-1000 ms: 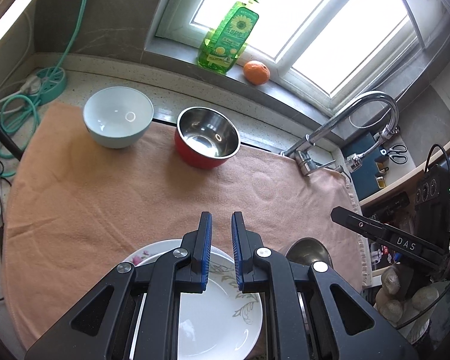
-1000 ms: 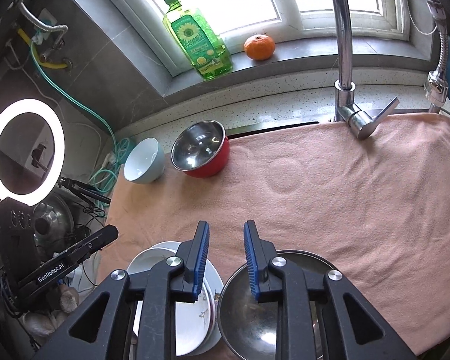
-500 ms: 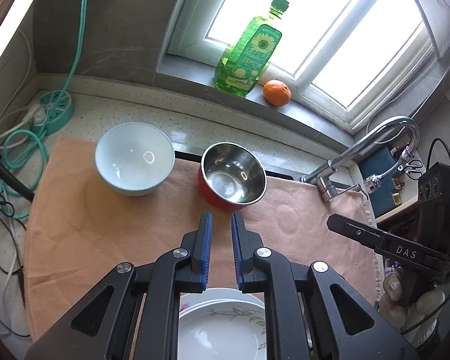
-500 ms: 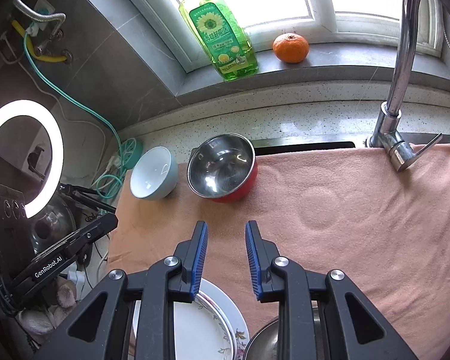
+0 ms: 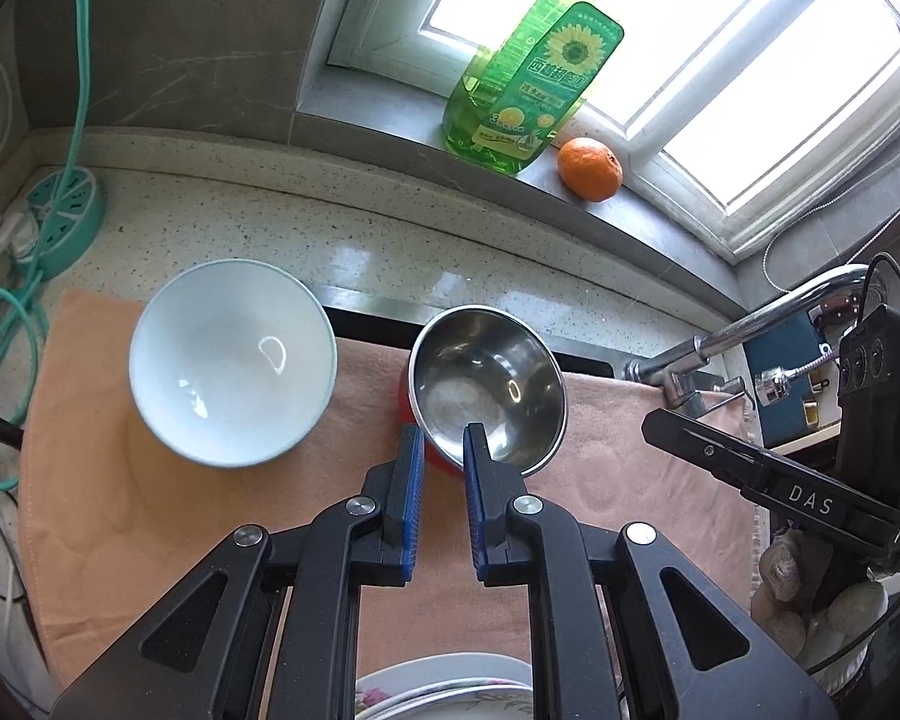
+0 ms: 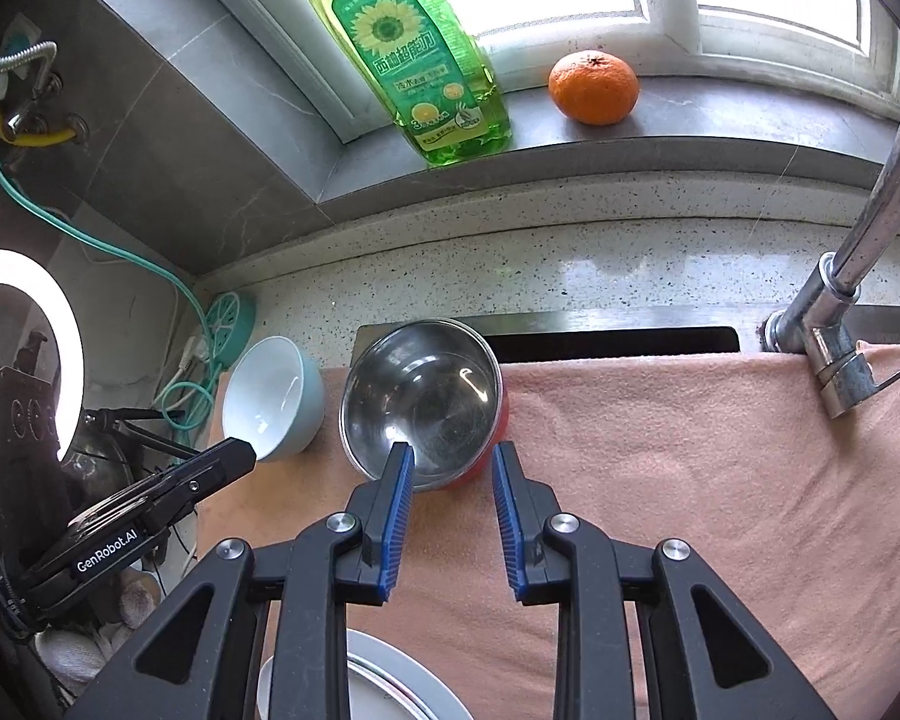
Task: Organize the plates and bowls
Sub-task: 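Move both grippers to the rim of the red steel bowl, then close both grippers on the red bowl rim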
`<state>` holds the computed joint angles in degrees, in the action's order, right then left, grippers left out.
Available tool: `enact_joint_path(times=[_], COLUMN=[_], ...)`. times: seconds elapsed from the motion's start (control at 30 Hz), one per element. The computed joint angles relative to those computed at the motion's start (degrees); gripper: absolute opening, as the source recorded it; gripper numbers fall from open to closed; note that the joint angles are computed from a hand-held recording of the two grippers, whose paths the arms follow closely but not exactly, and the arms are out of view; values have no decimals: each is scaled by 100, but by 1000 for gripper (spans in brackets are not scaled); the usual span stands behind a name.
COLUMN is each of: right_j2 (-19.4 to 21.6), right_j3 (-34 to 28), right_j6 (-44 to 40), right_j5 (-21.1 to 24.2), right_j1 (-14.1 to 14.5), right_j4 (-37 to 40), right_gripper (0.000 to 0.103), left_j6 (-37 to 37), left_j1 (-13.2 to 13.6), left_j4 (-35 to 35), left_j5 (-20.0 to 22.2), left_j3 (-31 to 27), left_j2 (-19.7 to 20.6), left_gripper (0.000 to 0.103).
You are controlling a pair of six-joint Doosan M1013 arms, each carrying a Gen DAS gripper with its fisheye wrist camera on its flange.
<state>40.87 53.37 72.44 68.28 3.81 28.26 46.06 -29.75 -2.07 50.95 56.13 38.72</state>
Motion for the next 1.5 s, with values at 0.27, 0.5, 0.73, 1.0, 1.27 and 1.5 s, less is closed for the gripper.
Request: enact_joint_path(times=[0.27, 0.5, 0.73, 1.0, 1.27, 1.5], right_j2=[397, 618, 742, 858, 901, 938], right_j3=[-473, -748, -903, -1032, -1062, -1100], right_j6=[269, 387, 468, 540, 537, 525], right_j5=[255, 391, 465, 554, 592, 663], right_j1=[49, 67, 78, 82, 91, 100], right_j4=[-173, -252, -297, -304, -343, -340], right_gripper=[24, 24, 24, 24, 24, 16], left_j6=[70, 150, 213, 229, 230, 286], left_j1=[96, 96, 103, 93, 107, 92], left_j4=[-256, -143, -150, -39, -30, 16], left_j5=[317, 720, 991, 1213, 1311, 1360], left_j3=[-409, -806, -1089, -1322, -1415, -1493], left_j2=[305, 559, 760, 901, 979, 1033], left_gripper=[12, 12, 12, 12, 12, 11])
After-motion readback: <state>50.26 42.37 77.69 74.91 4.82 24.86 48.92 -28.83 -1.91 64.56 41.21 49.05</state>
